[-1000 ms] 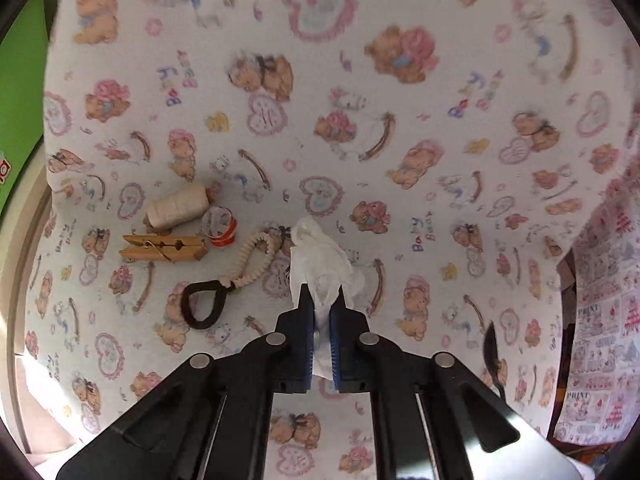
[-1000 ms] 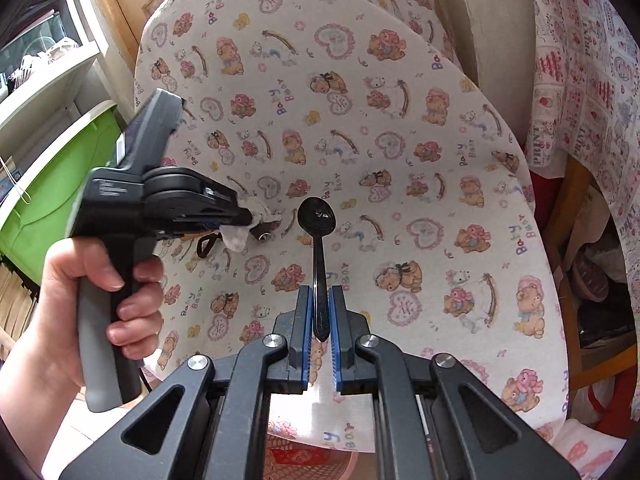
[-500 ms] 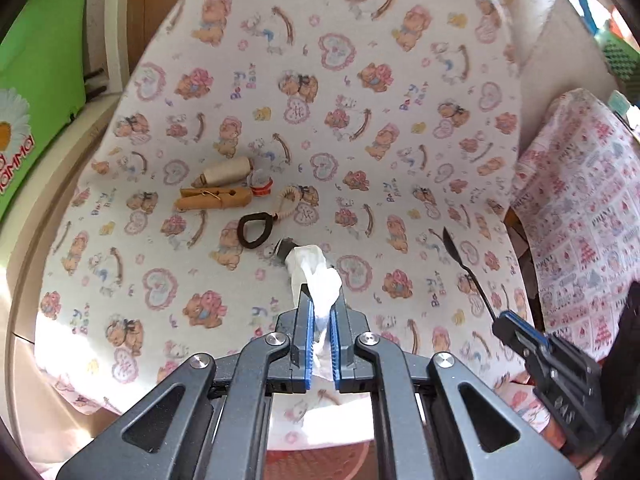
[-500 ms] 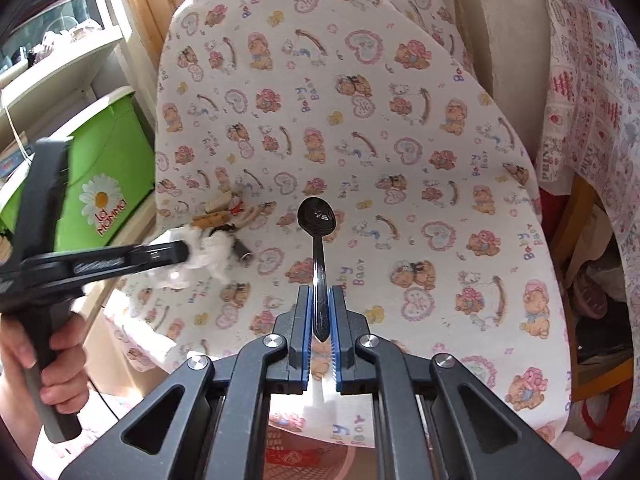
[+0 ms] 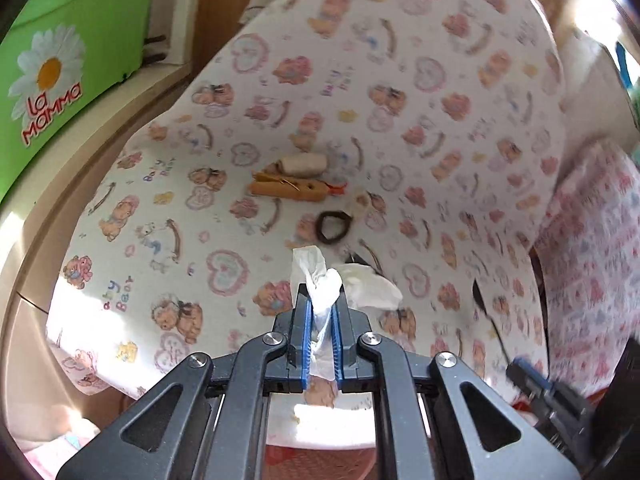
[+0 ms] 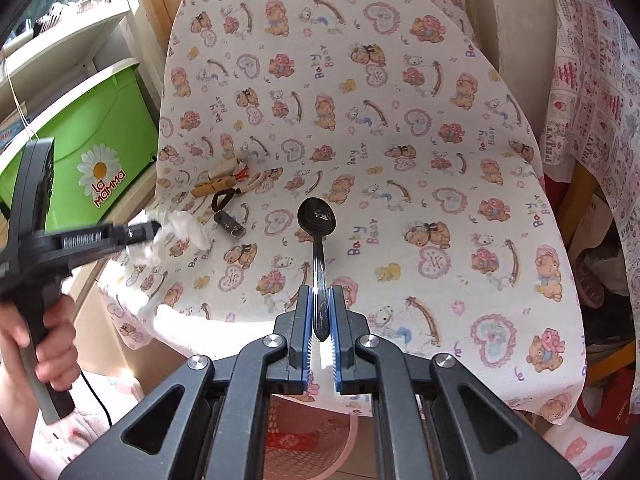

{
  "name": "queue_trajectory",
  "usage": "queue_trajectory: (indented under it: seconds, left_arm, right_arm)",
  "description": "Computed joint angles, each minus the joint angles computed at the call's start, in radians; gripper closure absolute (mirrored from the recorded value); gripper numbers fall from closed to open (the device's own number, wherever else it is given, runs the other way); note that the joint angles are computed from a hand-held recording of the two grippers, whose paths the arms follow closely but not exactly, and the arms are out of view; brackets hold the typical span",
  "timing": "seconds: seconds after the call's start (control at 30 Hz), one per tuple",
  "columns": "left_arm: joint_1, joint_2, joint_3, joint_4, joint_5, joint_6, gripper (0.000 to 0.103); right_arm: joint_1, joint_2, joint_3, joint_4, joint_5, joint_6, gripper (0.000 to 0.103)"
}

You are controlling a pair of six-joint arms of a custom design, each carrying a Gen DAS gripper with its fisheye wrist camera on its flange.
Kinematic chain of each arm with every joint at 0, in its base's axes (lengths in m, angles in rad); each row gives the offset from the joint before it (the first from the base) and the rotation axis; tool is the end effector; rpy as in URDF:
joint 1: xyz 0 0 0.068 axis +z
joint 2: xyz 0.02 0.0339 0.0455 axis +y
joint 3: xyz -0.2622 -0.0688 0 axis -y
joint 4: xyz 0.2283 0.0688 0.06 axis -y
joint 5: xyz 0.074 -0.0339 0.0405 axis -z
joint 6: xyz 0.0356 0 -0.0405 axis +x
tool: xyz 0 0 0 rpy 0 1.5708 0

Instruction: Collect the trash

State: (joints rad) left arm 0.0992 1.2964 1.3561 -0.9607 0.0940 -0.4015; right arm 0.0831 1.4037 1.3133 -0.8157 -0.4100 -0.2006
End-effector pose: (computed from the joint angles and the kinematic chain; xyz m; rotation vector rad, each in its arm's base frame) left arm 0.2404 0.0206 0.3536 -0.5756 2.4148 -0.2455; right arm 0.2728 0.0370 0.3272 -0.5141 2.3715 0.4533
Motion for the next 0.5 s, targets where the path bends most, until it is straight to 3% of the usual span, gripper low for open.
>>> queue_trajectory:
  seconds: [0.1, 0.2, 0.33, 0.5]
  left_arm:
    - [0.014, 0.044, 0.059, -0.059, -0.041, 0.015, 0.085]
    - [0.027, 0.059, 0.058, -0.075, -0.064, 0.051, 0.081]
    - [0.06, 0.022, -0.003, -0.066, -0.003, 0.065, 0.066]
    - [0.043, -0.093, -0.128, -0.005, -0.081, 0.058, 0.058]
  right_arm:
    - [0.009, -0.001, -0.006, 0.006, 0.015, -0.005, 0.094]
    - [0.011, 0.011, 0.002, 0.004, 0.011, -0.004, 0.094]
    - [0.014, 0.025, 0.02, -0.001, 0.0, 0.005, 0.094]
    - [0.028, 0.025, 0.033, 0.0, -0.004, 0.006, 0.094]
